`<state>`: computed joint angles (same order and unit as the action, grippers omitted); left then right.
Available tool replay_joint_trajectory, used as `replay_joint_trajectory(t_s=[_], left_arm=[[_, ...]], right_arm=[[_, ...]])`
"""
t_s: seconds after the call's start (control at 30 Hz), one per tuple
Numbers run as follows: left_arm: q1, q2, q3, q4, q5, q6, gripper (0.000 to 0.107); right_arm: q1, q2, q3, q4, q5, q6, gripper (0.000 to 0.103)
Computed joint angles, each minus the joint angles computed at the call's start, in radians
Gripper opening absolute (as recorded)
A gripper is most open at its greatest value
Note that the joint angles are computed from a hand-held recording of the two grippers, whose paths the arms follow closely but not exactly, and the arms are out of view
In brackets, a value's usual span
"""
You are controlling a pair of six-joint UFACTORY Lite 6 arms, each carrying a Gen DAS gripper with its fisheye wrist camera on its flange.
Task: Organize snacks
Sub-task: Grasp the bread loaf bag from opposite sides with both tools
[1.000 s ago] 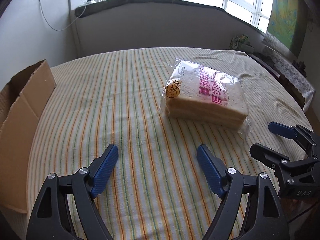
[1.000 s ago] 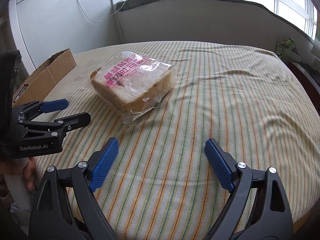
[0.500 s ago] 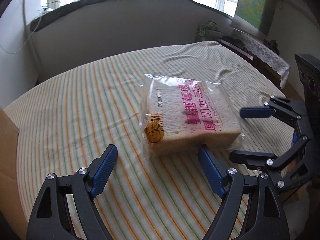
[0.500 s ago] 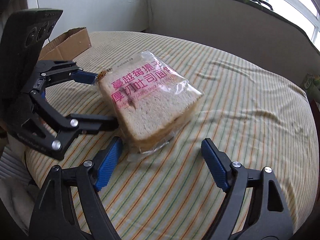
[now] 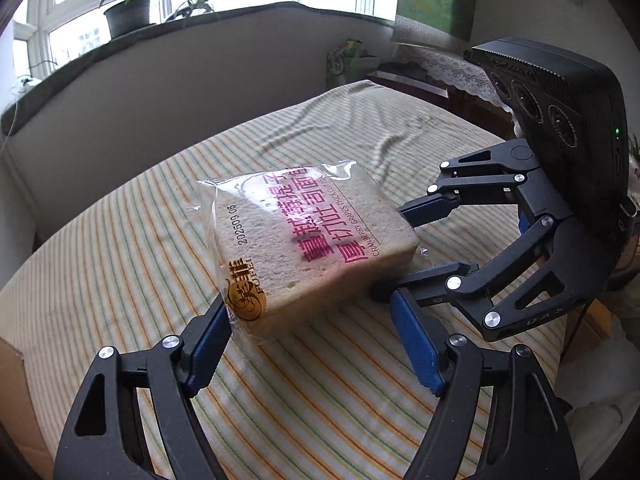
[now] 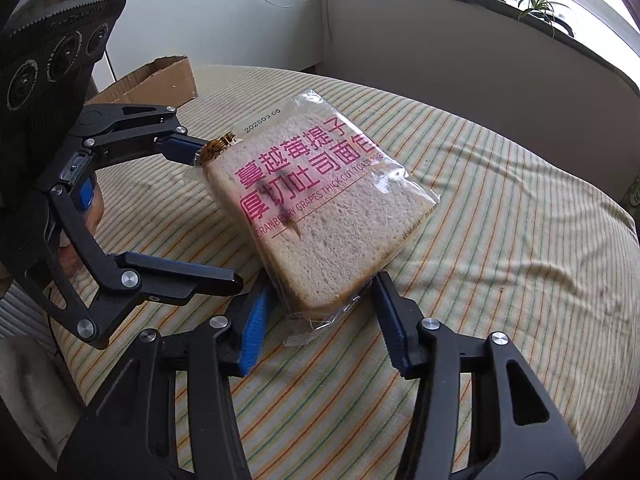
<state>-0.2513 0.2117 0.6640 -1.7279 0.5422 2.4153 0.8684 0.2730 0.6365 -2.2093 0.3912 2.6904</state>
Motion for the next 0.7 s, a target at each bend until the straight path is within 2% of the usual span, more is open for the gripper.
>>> replay_joint_trajectory(t_s=[0.17, 0.43, 0.57, 0.7], left_arm=[[0.012, -0.073, -0.057, 0.002, 0.014, 0.02, 0.078], [-0.003, -0.114, -0.118, -0.026, 0.002, 0.03, 0.077], [-0.004, -0.161, -0.14, -0.022, -0.001, 0.003, 0.077], [0.017, -0.292, -0.187, 0.043, 0.018, -0.078, 0.077]], right_arm=[[0.054, -0.065, -0.053, 0.108, 0.031, -0.065, 0.052], [0.095, -0.089, -0.091, 0.134, 0.051, -0.051, 0.052], [0.154, -0.133, -0.067, 0.347, 0.083, -0.246, 0.052], [0.247, -0.224, -0.023, 0.666, 0.171, -0.558, 0.052]])
